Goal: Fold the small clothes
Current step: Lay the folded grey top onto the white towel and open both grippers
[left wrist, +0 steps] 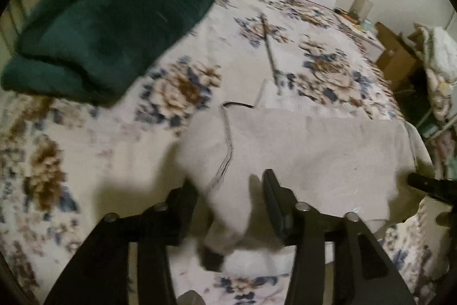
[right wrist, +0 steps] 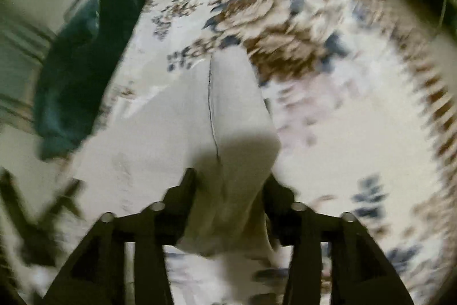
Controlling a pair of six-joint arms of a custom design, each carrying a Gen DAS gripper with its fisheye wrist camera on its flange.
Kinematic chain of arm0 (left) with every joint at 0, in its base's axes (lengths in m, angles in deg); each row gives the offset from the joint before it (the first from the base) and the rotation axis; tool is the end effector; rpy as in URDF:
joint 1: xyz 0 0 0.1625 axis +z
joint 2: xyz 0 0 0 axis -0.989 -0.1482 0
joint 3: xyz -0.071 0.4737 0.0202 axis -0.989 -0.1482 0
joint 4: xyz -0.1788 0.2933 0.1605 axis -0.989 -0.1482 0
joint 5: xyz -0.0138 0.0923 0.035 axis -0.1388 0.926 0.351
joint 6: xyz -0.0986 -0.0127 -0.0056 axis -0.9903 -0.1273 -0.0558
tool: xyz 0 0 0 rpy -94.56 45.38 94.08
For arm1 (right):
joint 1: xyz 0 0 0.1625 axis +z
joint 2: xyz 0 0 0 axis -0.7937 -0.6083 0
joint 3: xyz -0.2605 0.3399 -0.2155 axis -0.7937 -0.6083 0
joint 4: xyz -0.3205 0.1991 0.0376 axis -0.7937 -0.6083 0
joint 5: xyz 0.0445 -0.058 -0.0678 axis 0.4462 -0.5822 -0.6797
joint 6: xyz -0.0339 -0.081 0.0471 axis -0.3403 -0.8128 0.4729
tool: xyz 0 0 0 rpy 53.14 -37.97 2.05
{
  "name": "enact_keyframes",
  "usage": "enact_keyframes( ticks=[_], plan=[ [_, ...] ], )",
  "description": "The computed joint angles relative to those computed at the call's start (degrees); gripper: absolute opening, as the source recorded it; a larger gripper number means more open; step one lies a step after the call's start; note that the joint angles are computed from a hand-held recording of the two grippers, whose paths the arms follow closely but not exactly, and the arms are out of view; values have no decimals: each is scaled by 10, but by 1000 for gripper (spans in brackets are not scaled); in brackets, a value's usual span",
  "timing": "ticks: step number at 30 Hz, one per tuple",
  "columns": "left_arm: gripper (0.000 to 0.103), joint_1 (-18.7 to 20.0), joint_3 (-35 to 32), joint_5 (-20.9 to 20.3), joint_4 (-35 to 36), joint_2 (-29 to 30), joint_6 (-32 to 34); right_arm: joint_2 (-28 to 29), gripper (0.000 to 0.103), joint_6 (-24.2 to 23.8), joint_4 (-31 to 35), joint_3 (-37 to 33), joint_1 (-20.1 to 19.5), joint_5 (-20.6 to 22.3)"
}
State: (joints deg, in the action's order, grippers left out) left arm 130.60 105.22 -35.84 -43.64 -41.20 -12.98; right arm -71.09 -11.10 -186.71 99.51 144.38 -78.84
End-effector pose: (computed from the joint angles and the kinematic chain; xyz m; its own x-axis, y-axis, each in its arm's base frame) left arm -0.3185 -0.6896 0.2162 -0.7768 -0.1246 -0.6172 0.2347 0.8523 -0.4675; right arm 0.1105 -0.7923 0.3175 -0.8713 0.0424 0.4890 -0.1270 0.9429 -0.3081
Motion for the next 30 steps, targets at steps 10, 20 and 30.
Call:
enact_keyframes(
  ticks=[10,20,30],
  plan=[
    [103,-64,15,49,120,-21,-103,-39,103,-86,-165,141,80,-226],
    [103,-149,-12,61,269,-59,-222,-131,103,-46,-182,215,170,-295],
    [103,-249,-77,68,465,-91,-363,-234,103,18,-83,228,287,-344]
  ],
)
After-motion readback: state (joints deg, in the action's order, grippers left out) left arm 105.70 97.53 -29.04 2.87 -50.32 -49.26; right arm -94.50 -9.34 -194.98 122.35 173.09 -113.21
